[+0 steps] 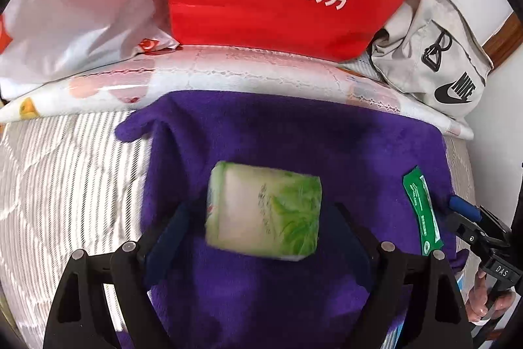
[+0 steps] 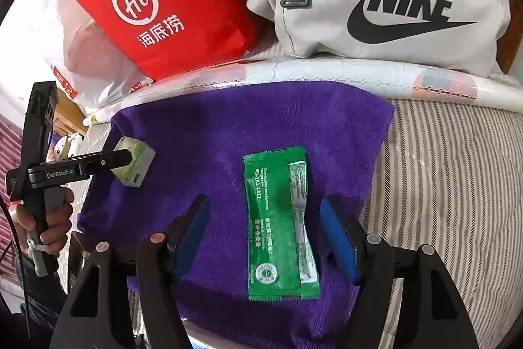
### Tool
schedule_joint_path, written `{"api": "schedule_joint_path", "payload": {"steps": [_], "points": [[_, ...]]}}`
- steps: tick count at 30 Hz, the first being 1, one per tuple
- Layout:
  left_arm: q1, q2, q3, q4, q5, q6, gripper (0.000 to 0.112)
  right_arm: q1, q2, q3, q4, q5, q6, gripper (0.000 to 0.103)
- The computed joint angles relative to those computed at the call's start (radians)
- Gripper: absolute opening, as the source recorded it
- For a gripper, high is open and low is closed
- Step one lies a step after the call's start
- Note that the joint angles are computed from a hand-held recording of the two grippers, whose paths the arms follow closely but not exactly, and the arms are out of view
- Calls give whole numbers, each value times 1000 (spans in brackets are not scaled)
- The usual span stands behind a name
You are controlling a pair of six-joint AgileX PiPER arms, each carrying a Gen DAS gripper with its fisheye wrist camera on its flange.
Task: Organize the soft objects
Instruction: 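Open the right tool to drop the sachet on the towel while the left tool drops the tissue pack, then move the right tool to the yellow pouch and grasp the black strap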
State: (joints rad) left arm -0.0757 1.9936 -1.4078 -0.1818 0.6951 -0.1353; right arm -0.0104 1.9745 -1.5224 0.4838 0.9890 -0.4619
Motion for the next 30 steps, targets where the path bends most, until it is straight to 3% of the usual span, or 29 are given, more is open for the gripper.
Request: {"api": "schedule_joint_path", "payload": {"steps": [8,13,17,22,27,30], "points": [[12,-260,249,-22,-68,17,86,-12,-191,155,22,-53,-28,69],[-47,-497,456,136,-121,-146,86,-54,-349,258,86,-31,-112,69],[-18,-670,564,-6,-65,-55,86,-32,-478,337,-61,-46,39,69],[-208,-909,696,279,2,-370,86,-14,-673,456,-180,-17,91,69],[-324,-1090,828,308,60,-502,86,-98,-798,537,-101,100,31,71],[-438,-1167,907,364,78,-649,86,-59,-893,591,-172,121,76,71]]}}
